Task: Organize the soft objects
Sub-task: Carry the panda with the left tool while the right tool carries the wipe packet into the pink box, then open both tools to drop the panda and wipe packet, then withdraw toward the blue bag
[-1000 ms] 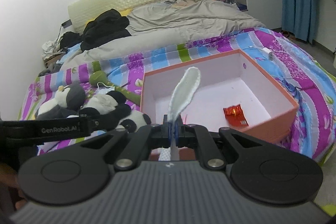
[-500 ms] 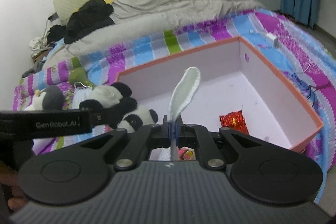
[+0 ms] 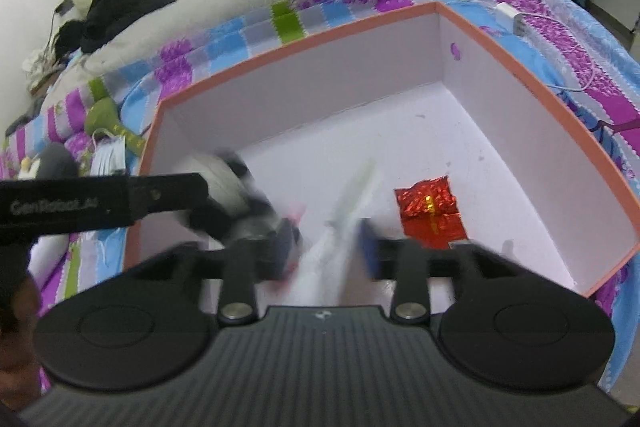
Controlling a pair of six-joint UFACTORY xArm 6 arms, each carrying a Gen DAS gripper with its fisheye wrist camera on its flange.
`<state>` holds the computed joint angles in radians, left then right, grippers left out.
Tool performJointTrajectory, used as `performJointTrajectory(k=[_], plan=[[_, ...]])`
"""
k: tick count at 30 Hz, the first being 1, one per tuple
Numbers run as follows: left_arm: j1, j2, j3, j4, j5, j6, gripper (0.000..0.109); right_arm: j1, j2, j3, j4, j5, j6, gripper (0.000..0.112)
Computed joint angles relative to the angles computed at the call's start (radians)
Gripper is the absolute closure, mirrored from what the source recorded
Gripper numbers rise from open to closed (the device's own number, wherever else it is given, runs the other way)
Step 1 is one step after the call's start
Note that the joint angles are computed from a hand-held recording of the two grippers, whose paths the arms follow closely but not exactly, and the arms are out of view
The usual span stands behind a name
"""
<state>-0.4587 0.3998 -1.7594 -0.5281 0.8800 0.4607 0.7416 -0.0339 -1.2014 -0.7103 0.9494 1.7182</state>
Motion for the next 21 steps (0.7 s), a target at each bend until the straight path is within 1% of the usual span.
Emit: performJointTrajectory(k=[1, 4, 7, 14, 21], plan=[[0.001, -0.008, 0.007, -0.003, -0.004, 0.002, 0.045, 0.005, -0.006, 0.001, -0.013, 0.009, 0.01, 0.065], [0.006, -0.049, 0.05, -0.015, -0.022, 0.006, 0.045, 0.031, -0.021, -0.003, -0.029, 0.044, 0.027, 0.065], [0.012, -0.11, 0.111, -0.037, -0.039, 0.029, 0.045, 0.053, -0.039, 0.001, -0.045, 0.051, 0.033, 0.065], [0.031, -0.266, 0.256, -0.083, -0.07, 0.082, 0.045, 0.146, -0.049, -0.051, -0.095, 0.144, 0.063, 0.065], [0.066, -0.448, 0.419, -0.142, -0.075, 0.146, 0.045, 0.25, -0.03, -0.129, -0.144, 0.251, 0.082, 0.065]])
